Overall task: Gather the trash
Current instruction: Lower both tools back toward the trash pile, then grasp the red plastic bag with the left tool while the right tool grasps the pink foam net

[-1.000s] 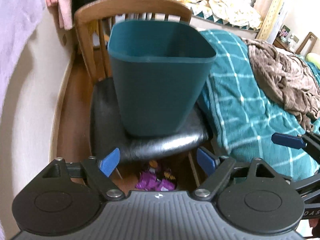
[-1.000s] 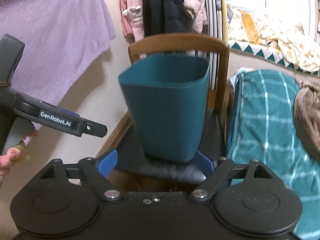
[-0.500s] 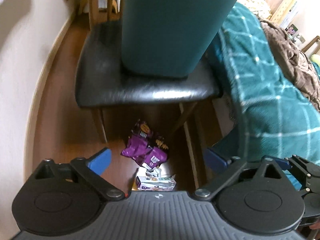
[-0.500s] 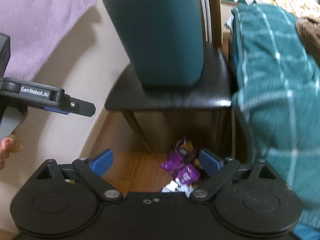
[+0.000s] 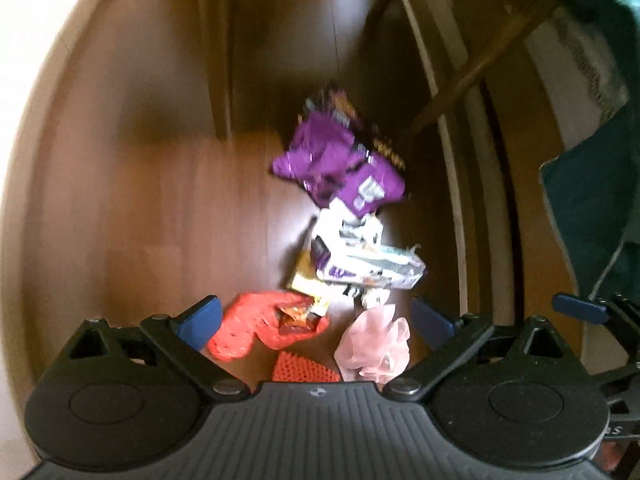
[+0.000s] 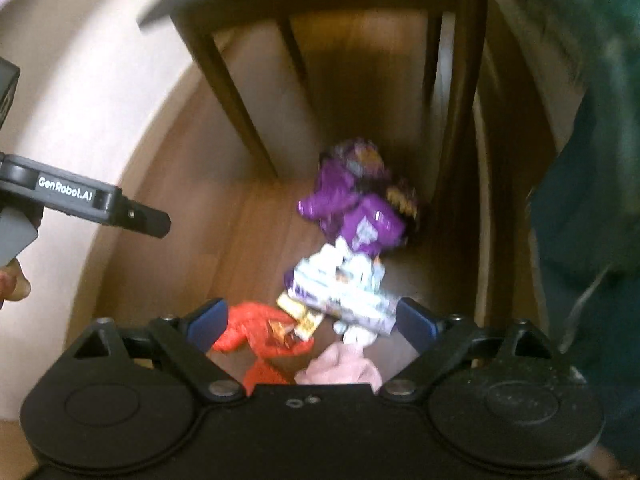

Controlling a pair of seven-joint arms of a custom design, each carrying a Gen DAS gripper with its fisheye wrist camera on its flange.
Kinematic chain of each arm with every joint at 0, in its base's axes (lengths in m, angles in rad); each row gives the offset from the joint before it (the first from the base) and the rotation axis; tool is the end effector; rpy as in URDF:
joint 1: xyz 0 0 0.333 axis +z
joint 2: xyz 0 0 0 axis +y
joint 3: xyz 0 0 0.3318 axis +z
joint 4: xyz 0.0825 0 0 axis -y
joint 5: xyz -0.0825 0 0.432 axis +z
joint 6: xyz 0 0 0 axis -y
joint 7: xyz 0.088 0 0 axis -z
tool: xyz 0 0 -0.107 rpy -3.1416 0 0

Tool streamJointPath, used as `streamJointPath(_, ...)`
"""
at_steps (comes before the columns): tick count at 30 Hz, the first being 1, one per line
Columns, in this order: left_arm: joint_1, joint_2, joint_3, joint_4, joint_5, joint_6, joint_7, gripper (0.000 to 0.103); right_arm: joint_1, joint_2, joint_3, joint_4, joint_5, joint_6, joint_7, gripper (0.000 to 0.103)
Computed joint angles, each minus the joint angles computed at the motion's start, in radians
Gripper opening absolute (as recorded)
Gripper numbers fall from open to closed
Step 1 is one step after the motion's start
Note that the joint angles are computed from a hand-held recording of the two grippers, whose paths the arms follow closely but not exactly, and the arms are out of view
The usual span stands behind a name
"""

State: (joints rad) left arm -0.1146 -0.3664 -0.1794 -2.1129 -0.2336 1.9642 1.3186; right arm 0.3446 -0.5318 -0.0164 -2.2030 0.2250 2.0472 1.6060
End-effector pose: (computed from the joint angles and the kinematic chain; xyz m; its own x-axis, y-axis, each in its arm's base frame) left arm 0.4797 -0.1720 0.5901 0.0120 -0.9774 0.2112 -0.9863 -0.0463 -0.1581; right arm 0.4341 0.1592 0.6338 0.2622 -0.9341 -0.2424 -0.9227 -0.1691 -0.3465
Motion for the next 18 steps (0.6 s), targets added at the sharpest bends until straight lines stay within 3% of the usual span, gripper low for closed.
streamJointPath(9, -0.003, 0.028, -0.015, -0.242, 0.024, 0.155, 0.01, 0.101, 0.029, 0.031, 0.021, -0.221, 0.025, 0.099, 0.022, 0.091)
streamJointPath(18, 0.0, 0.18, -0.014, -0.332, 0.109, 0.267, 0.046, 0.101, 0.072, 0.133, 0.029, -0.332, 0.063, 0.217, -0.016, 0.091)
